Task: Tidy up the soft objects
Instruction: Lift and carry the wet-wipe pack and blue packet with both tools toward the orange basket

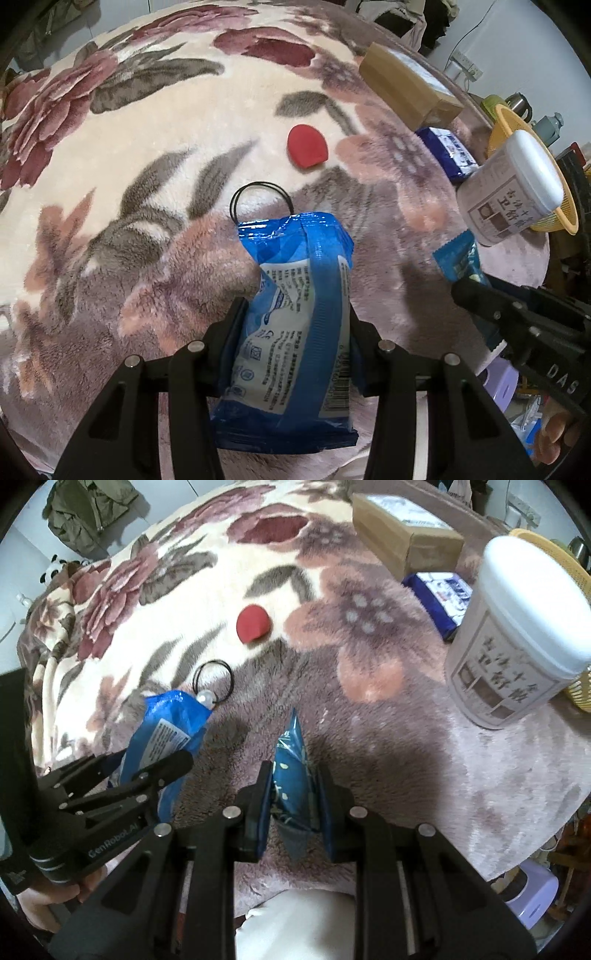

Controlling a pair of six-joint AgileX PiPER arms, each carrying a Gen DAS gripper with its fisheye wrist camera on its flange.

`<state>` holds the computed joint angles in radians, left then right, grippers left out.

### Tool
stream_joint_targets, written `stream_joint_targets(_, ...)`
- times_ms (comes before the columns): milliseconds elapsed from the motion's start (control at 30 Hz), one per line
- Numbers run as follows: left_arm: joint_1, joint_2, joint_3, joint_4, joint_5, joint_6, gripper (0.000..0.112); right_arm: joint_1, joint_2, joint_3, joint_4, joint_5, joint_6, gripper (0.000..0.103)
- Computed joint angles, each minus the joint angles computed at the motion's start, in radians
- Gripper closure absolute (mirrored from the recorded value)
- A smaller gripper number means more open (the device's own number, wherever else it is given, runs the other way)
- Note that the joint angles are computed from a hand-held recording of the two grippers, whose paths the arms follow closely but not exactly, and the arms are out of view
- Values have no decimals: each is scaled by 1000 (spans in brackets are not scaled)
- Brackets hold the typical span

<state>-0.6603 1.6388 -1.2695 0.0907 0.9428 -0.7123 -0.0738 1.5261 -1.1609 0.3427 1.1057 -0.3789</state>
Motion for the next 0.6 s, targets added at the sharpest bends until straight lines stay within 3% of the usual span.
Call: stream_joint_targets(600, -107, 51, -248, 98, 145, -60, 63, -124, -50, -103, 30, 82, -63, 80)
